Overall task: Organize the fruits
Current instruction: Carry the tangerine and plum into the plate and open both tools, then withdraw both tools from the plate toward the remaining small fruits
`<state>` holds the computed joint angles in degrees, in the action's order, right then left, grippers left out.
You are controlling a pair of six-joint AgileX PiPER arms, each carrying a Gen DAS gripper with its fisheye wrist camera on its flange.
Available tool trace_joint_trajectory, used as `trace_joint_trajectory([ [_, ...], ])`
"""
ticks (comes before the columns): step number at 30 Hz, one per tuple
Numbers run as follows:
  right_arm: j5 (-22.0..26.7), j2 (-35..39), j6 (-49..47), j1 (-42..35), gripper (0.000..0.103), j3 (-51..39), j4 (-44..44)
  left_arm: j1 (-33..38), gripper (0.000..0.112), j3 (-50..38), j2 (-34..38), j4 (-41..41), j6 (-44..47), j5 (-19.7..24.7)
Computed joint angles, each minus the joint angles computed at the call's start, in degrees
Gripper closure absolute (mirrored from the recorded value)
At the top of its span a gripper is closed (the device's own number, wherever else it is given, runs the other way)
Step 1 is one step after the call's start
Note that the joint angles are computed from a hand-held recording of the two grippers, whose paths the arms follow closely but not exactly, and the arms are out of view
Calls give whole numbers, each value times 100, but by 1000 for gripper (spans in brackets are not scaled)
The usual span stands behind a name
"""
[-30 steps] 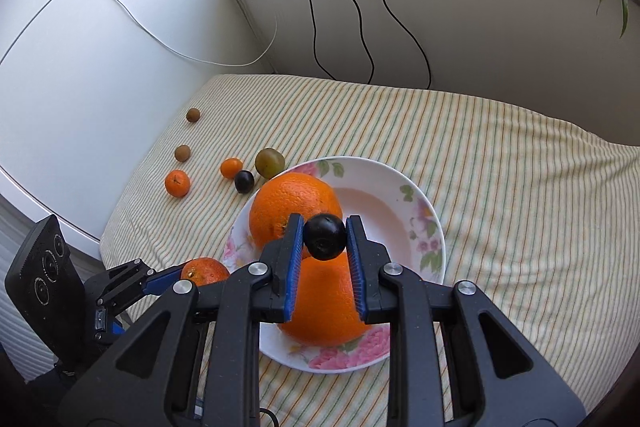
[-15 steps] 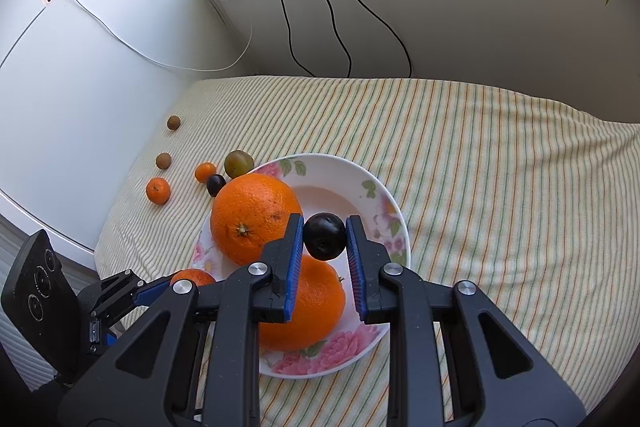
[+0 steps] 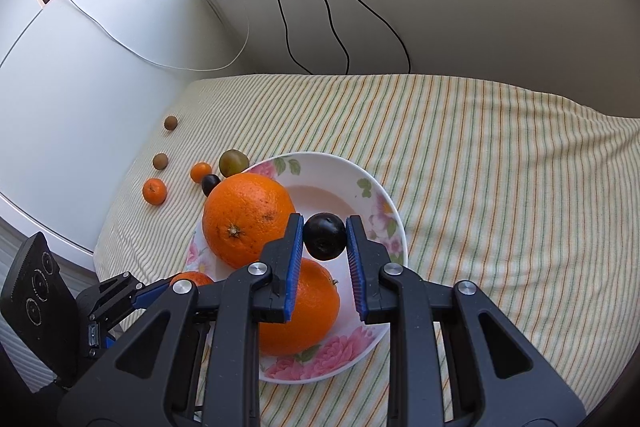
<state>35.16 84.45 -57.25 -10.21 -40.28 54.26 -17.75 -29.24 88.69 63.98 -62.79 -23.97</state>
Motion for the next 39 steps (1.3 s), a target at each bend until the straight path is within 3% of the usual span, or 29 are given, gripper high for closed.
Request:
trace_joint_trajectory([
  [5, 8, -6, -64, 1, 79, 8, 55, 3, 73, -11, -21, -2, -41, 76],
  [6, 13, -8, -72, -5, 71, 5, 63, 31, 71, -23, -15, 89, -122, 66],
  [7, 8, -20, -76, -12, 63, 8, 70, 48, 60, -18, -25, 97, -144, 63],
  [8, -26, -53, -73, -7, 45, 30, 88, 68, 54, 11, -58, 13, -81, 52],
  [9, -43, -78, -109, -17, 38, 37, 131, 101, 54, 31, -87, 11, -70, 11],
  [15, -26, -161, -113, -66, 20, 29, 251, 153, 45, 129, -220, -140, 82, 38],
  [27, -130, -337, 93, 198, 19, 14, 110, 760, 45, 338, -388, 158, -29, -198],
  [39, -513, -376, 1298, 1322, 19, -363, -828, 2048, 44, 463, -468, 952, -208, -697],
])
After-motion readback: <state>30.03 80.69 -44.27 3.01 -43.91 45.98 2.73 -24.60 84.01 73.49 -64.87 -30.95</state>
